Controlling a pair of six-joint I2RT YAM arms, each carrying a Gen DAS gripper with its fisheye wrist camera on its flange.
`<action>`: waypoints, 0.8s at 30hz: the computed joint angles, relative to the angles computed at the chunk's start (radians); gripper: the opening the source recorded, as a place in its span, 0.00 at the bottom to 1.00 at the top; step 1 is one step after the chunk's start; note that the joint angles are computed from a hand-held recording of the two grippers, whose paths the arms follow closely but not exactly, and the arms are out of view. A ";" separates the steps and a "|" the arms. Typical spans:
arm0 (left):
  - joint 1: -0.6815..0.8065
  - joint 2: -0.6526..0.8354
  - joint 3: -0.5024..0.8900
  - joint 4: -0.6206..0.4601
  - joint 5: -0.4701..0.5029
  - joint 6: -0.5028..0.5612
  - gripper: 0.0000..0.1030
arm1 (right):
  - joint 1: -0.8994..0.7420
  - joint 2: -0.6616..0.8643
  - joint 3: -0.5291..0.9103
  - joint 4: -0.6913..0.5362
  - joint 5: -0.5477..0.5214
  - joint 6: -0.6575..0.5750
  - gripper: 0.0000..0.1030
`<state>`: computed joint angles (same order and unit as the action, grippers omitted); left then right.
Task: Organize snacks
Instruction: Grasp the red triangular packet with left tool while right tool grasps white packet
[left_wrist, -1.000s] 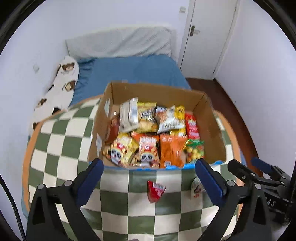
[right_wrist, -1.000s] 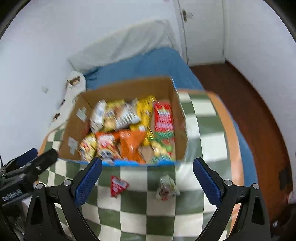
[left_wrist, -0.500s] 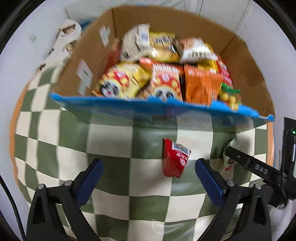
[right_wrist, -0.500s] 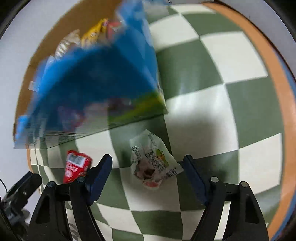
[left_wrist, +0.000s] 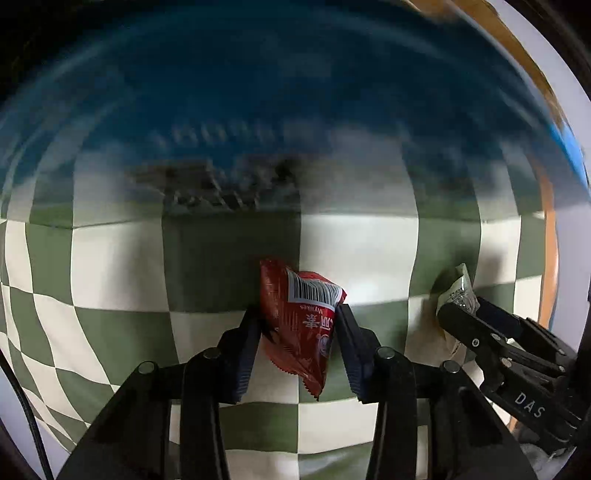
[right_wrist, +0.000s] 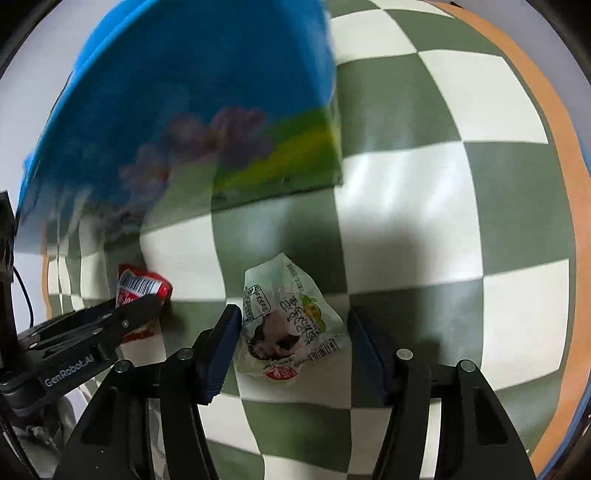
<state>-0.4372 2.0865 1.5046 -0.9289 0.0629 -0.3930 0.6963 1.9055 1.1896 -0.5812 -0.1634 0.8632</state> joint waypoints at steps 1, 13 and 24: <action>-0.005 -0.017 -0.025 0.006 -0.001 0.005 0.37 | 0.013 -0.004 -0.006 -0.001 -0.005 0.003 0.61; 0.046 -0.206 -0.401 0.095 0.136 0.024 0.38 | 0.199 -0.013 -0.073 -0.014 -0.058 0.077 0.61; 0.054 -0.142 -0.402 0.129 0.166 0.010 0.46 | 0.245 0.053 -0.029 -0.015 -0.062 0.141 0.69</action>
<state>-0.3833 1.9444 1.1026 -0.7995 0.2287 -0.3826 0.9408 1.9581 1.1602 -0.5962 -0.2254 1.0038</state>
